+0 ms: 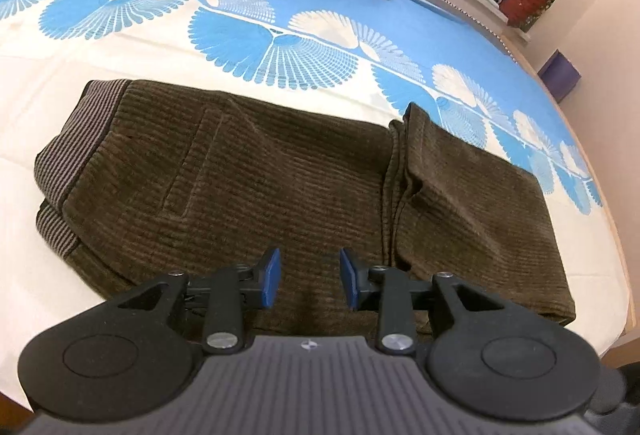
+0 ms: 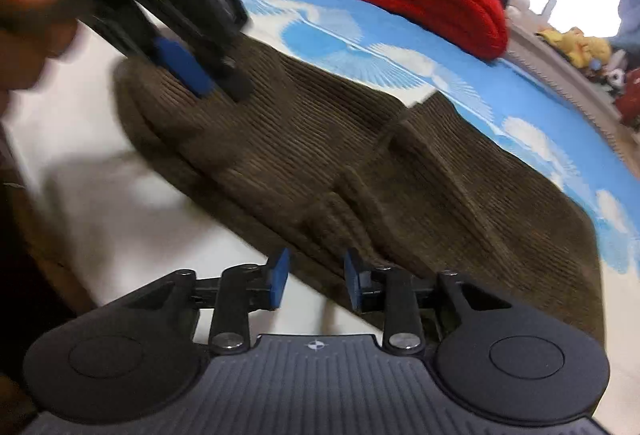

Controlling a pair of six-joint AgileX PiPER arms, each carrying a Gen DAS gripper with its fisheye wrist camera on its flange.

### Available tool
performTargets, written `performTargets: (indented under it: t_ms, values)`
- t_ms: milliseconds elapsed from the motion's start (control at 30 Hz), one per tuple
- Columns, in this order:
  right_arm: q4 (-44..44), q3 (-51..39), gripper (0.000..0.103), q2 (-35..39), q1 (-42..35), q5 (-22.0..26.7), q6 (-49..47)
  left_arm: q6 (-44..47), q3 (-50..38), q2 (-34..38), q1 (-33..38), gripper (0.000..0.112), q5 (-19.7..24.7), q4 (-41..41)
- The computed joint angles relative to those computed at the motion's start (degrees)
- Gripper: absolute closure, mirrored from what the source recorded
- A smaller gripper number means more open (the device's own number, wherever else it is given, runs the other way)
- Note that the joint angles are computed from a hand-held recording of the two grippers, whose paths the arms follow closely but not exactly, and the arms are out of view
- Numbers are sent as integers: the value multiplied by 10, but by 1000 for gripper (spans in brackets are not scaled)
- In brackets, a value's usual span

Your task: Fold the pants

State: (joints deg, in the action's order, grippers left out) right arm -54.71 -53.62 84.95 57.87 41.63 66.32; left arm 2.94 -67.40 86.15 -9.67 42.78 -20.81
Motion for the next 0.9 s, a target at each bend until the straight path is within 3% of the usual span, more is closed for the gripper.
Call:
performTargets:
  t_ms: [167, 433, 467, 533, 567, 700, 833, 900]
  values:
    - [-43, -25, 55, 1, -18, 43, 39, -26, -12, 14, -6, 76, -1, 12]
    - [128, -125, 54, 111, -129, -43, -117, -20, -9, 19, 3, 76, 2, 11]
    - [145, -133, 56, 116, -136, -46, -139, -20, -9, 20, 7, 76, 2, 10]
    - [190, -141, 83, 104, -158, -61, -173, -21, -9, 20, 13, 76, 3, 5]
    - [196, -134, 89, 86, -167, -75, -166, -19, -8, 20, 17, 76, 4, 0]
    - [83, -63, 89, -6, -131, -111, -43, -16, -15, 23, 18, 76, 4, -16]
    - [92, -31, 86, 20, -86, -79, -120, -38, -25, 33, -1, 76, 3, 3]
    - [54, -11, 80, 27, -73, -74, -94, -44, -24, 33, -8, 76, 4, 11]
